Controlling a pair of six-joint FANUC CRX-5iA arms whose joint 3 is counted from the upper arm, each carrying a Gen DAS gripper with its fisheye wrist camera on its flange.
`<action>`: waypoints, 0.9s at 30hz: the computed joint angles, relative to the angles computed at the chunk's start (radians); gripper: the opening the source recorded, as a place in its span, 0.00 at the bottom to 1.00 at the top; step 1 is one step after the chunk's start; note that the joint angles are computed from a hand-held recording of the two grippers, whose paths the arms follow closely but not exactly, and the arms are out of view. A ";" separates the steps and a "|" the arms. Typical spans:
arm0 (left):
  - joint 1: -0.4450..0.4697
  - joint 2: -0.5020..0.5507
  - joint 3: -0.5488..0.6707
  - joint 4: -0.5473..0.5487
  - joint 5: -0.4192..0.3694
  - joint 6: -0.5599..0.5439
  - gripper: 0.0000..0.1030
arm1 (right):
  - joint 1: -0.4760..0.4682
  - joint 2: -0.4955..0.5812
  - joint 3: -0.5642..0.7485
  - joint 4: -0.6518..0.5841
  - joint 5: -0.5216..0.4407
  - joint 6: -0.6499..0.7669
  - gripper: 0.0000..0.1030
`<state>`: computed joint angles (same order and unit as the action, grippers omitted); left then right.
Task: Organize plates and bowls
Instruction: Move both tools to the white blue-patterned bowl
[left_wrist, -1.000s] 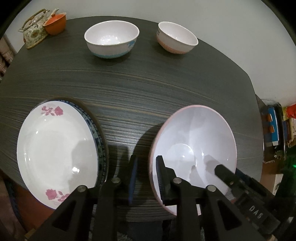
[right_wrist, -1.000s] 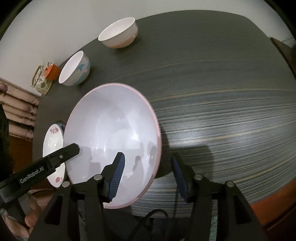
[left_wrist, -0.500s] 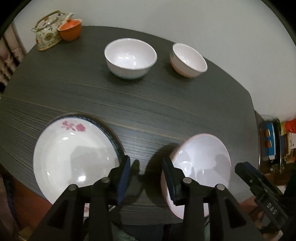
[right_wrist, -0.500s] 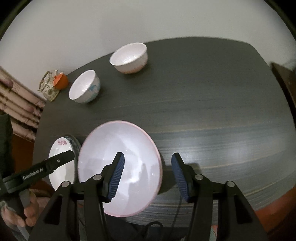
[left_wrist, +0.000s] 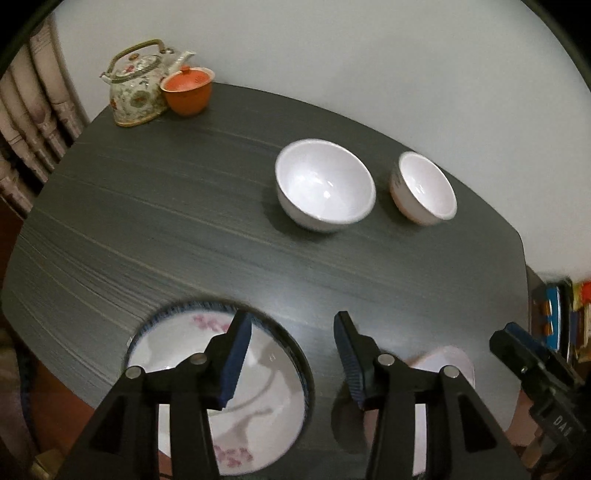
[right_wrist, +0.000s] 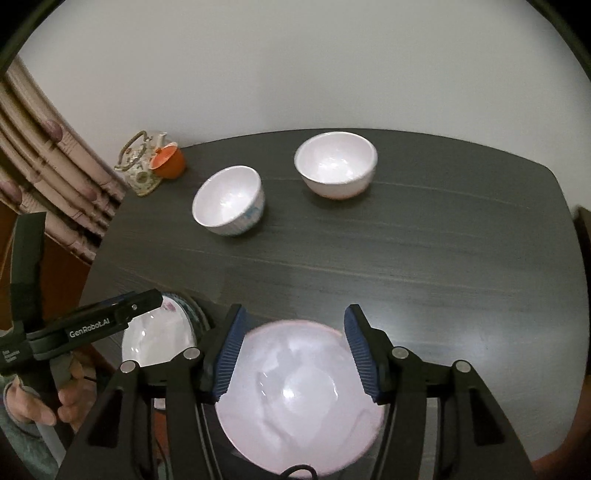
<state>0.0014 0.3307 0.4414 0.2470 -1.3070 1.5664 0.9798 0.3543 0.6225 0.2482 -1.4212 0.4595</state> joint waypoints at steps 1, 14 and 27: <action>0.002 0.011 0.013 0.004 -0.002 0.006 0.46 | -0.009 0.024 0.035 -0.010 -0.008 0.017 0.52; 0.015 0.256 0.322 0.025 -0.070 0.085 0.46 | -0.112 0.355 0.488 -0.116 -0.134 0.167 0.52; 0.021 0.410 0.475 0.059 -0.086 0.092 0.46 | -0.195 0.550 0.759 -0.241 -0.225 0.119 0.52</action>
